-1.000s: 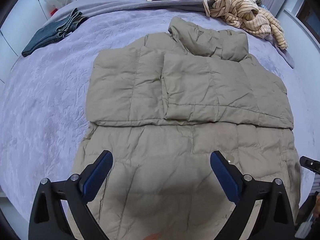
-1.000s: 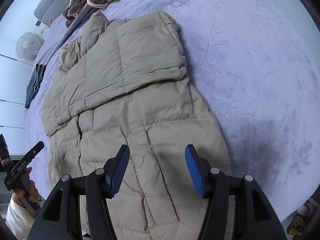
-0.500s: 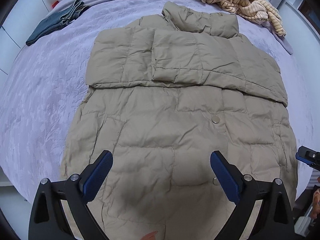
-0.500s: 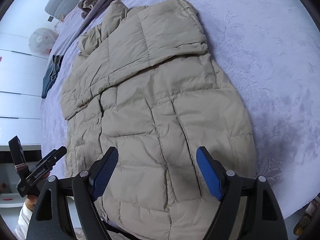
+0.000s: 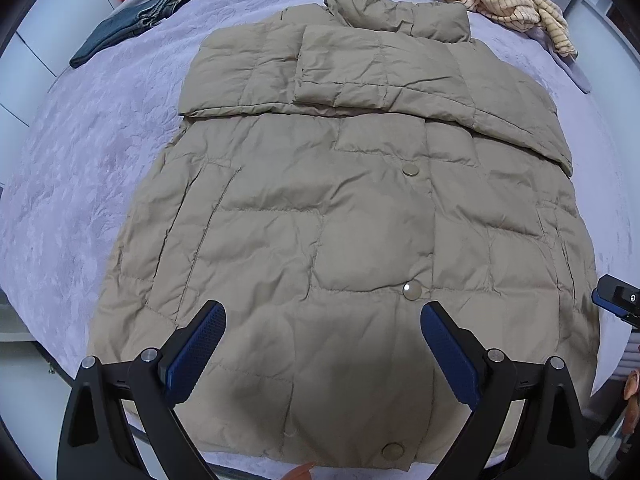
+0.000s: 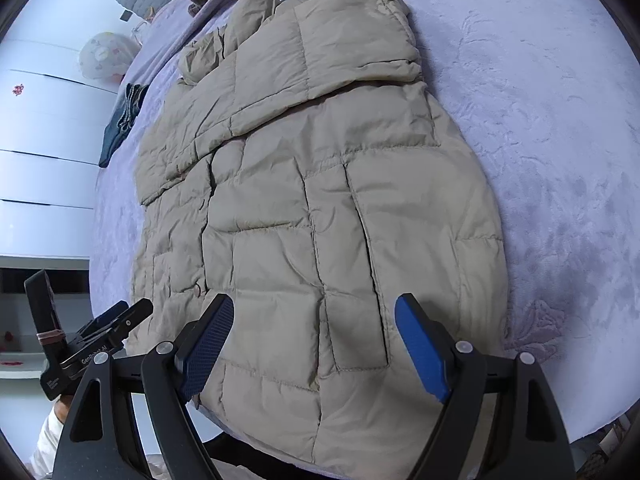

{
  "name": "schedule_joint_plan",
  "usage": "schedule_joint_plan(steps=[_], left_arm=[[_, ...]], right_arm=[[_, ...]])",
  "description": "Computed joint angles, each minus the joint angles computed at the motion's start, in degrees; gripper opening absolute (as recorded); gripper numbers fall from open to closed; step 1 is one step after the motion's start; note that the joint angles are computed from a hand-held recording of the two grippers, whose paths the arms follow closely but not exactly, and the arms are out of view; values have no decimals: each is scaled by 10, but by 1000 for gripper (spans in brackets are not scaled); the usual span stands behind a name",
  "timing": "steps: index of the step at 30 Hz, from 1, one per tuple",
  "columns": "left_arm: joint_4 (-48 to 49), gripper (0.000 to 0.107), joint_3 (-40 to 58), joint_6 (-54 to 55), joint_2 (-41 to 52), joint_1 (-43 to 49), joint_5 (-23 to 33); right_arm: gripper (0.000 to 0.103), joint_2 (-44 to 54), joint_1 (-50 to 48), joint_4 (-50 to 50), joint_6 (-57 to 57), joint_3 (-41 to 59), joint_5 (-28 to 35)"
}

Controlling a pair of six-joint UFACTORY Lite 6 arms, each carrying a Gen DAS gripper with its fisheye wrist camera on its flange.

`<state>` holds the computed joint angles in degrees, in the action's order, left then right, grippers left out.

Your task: Fold large clothes

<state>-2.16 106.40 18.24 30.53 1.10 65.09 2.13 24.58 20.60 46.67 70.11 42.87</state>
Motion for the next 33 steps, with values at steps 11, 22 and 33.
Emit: schedule_joint_plan(steps=[11, 22, 33], left_arm=[[-39, 99, -101, 135, -54, 91, -26], [-86, 99, -73, 278, -24, 242, 21], [-127, 99, 148, 291, 139, 364, 181]], right_arm=[[85, 3, 157, -176, 325, 5, -25], [85, -41, 332, -380, 744, -40, -13], [85, -110, 461, -492, 1091, -137, 31]])
